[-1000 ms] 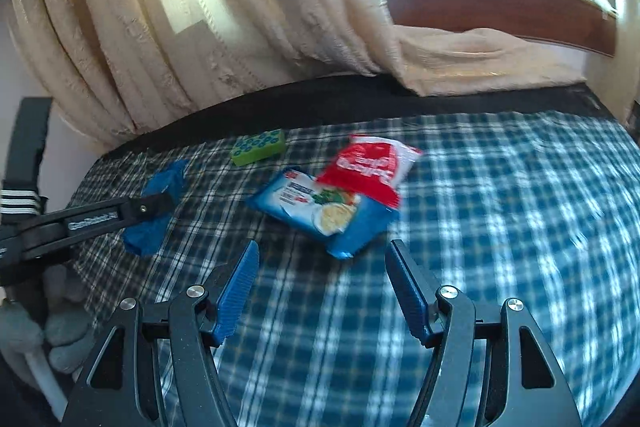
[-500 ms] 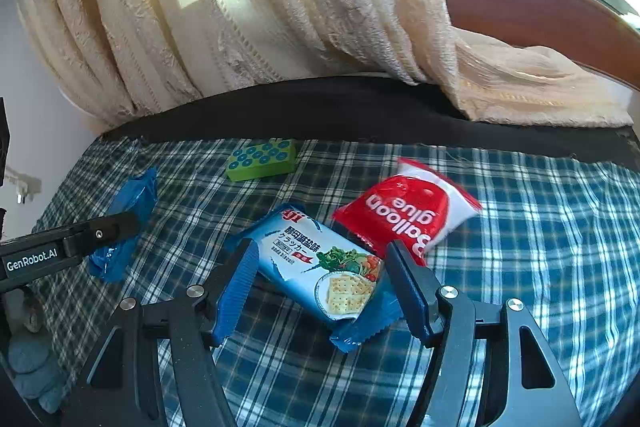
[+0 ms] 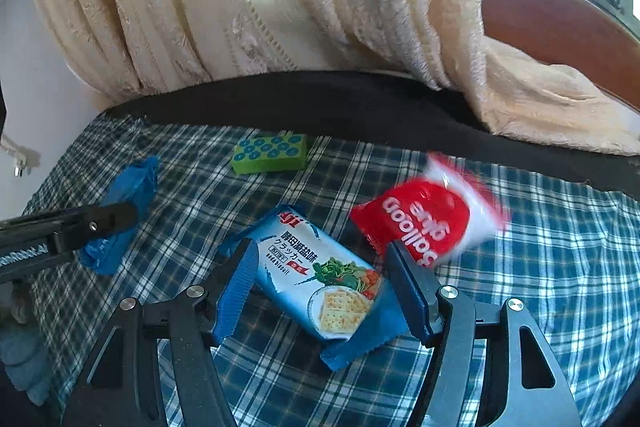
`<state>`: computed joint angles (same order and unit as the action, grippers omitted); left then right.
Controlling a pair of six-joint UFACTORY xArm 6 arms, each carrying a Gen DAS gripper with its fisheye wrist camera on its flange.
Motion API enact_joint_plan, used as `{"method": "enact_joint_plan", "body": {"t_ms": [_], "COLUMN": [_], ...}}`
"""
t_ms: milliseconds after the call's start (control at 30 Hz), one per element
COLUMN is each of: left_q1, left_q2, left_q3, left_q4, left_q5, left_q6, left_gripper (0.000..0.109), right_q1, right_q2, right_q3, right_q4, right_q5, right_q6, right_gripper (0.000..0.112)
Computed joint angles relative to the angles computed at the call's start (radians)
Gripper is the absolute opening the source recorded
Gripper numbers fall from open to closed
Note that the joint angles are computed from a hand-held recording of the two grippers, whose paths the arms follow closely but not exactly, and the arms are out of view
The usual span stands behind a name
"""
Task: Organize objects
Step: 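Hold the wet-wipe pack with the left gripper while the right gripper grasps the cracker packet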
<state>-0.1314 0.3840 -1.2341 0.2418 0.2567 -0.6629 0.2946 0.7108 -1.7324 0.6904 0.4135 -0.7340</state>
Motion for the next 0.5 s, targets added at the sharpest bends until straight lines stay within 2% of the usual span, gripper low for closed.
{"method": "enact_joint_plan", "body": {"t_ms": [133,267,500], "left_q1": [0.001,0.000,-0.007], "left_q2": [0.001,0.000,-0.008], "left_q3": [-0.001,-0.005,-0.007], "left_q4": [-0.003,-0.010,0.026], "left_q5": [0.000,0.006,0.009], "left_q6": [0.004,0.012,-0.014], "left_gripper": [0.044,0.044,0.044], "right_q1": [-0.005,0.012,0.065], "right_q2": [-0.016,-0.058,-0.069], "right_q3": [0.012,0.077,0.156], "right_q4": [0.045,0.029,-0.191], "right_q5": [0.053,0.052,-0.109], "right_q6": [-0.028,-0.054,0.083], "right_gripper": [0.068,0.068,0.068]}}
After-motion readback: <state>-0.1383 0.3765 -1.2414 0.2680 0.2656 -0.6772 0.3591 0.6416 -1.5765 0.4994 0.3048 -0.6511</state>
